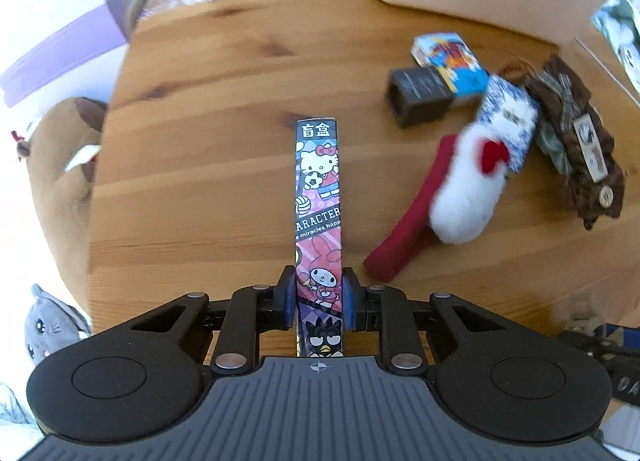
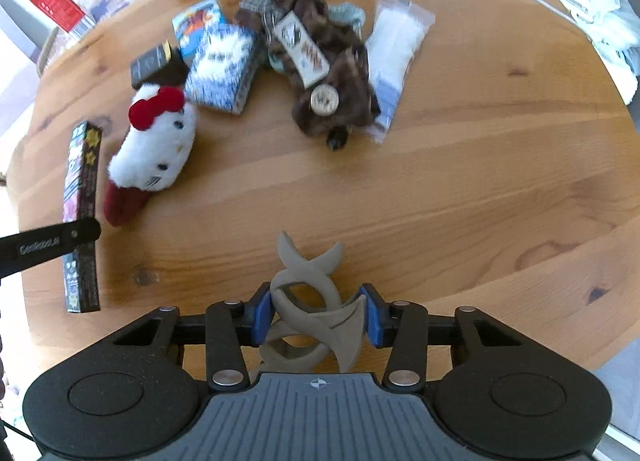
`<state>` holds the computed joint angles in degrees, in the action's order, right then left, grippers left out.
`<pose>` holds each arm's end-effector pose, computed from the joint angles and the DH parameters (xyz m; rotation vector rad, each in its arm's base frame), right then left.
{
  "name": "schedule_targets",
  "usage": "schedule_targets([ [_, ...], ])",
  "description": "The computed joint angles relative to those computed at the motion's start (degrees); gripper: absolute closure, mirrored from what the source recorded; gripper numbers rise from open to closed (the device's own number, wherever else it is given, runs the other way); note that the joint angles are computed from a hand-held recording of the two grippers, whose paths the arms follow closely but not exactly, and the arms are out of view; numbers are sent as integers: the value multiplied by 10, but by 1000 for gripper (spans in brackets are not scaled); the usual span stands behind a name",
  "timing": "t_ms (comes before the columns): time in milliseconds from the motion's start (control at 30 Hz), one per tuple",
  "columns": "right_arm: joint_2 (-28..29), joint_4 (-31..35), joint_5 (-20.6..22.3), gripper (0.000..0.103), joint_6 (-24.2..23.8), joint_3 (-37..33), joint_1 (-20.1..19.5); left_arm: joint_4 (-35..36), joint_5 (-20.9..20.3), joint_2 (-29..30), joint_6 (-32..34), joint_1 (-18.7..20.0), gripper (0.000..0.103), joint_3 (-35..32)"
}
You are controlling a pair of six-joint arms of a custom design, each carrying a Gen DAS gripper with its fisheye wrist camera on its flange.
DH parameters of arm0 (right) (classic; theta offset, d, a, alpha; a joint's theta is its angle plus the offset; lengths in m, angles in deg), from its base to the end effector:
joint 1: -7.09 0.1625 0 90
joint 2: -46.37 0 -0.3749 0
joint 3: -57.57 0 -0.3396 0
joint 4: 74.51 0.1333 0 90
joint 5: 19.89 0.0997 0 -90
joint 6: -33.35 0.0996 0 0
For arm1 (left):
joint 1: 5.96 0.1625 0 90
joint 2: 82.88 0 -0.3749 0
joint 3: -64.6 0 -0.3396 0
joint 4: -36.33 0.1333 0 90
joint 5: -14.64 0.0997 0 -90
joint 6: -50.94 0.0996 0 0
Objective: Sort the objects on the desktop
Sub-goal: 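Lift and carry the strip with left tool while right carries figure to basket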
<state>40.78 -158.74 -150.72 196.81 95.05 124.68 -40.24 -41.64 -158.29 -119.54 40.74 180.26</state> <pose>0.3820 -0.5838 -0.1010 -2.1022 -1.1796 0.9644 -0.1000 -0.3811 0.1765 -1.8406 1.2949 -0.9721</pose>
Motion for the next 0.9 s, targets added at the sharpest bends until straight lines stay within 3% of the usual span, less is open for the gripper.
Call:
schedule_targets([
  [300,-56,61,-41,60,24,65,16,134,-37,-5,-88,-39,81,-52],
  [533,-74,240,-58,60,66,15,41,291,-40,-8,-112,-48,80,-125],
  [900,-139,444,-75,60,138,31,59,516,-19,-2,-128,-47,81,-249],
])
